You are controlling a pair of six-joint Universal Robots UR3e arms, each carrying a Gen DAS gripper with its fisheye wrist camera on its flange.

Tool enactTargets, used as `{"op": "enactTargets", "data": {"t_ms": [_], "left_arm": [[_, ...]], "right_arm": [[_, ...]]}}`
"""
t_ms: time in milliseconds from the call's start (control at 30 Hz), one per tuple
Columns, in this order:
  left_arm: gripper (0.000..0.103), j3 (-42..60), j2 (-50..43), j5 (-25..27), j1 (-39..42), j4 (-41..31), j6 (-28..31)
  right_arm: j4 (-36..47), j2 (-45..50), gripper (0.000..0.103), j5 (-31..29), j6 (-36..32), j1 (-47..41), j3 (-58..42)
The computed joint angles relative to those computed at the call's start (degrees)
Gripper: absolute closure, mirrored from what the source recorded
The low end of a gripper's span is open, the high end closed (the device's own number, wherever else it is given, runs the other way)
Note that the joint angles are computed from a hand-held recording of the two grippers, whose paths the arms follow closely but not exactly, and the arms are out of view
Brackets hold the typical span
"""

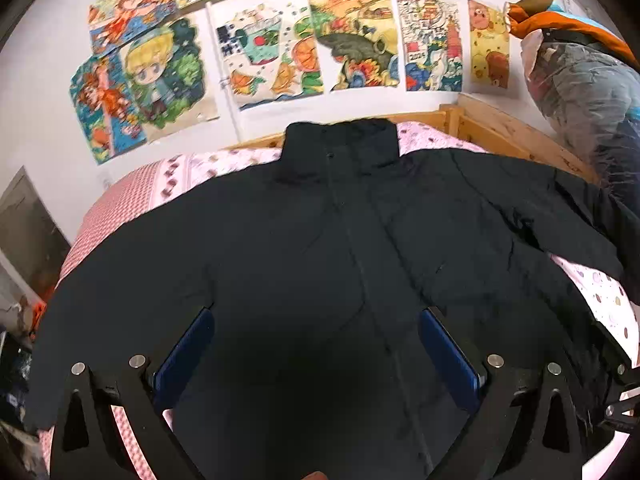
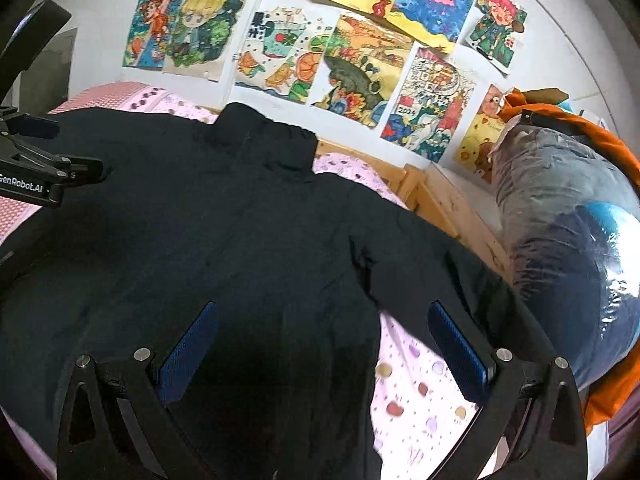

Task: Fold large clothes
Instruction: 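Position both grippers open above the middle of the black jacket, then reach the right gripper to the sleeve cuff beside it and close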

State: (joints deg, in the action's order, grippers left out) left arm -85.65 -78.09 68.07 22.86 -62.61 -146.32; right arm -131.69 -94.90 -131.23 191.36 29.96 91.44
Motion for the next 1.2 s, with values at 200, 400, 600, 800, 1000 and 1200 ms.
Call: {"op": "enactTargets", "data": {"t_ms": [200, 400, 600, 800, 1000, 1200], "left_arm": [[0.0, 0.0, -5.9, 3.4, -6.2, 9.6, -3.2], [0.0, 1.3, -10.5, 5.0, -9.5, 13.6, -5.4], [0.0, 2.8, -14.9, 7.7, -13.5, 16.0, -7.6], [0.0, 3.1, -17.8, 8.5, -16.9, 19.3, -9.3], [0.0, 2.3, -21.0, 10.3, -20.8, 24.6, -9.3], [0.0, 3.8, -25.3, 12.6, -24.7, 28.0, -10.7]], "right_arm": [[-6.7, 3.3, 0.001, -1.4, -2.6, -2.4, 0.6], [-12.8, 4.3, 0.001, -0.3, -5.4, -4.7, 2.5], [-15.9, 2.7, 0.001, 2.7, -8.2, -9.8, 6.1], [-21.7, -5.3, 0.001, 2.0, -13.7, -18.1, 13.9], [-22.8, -18.9, 0.001, 5.1, -19.2, -29.6, 22.8], [-20.8, -25.8, 0.001, 6.4, -25.8, -37.8, 26.8]]}}
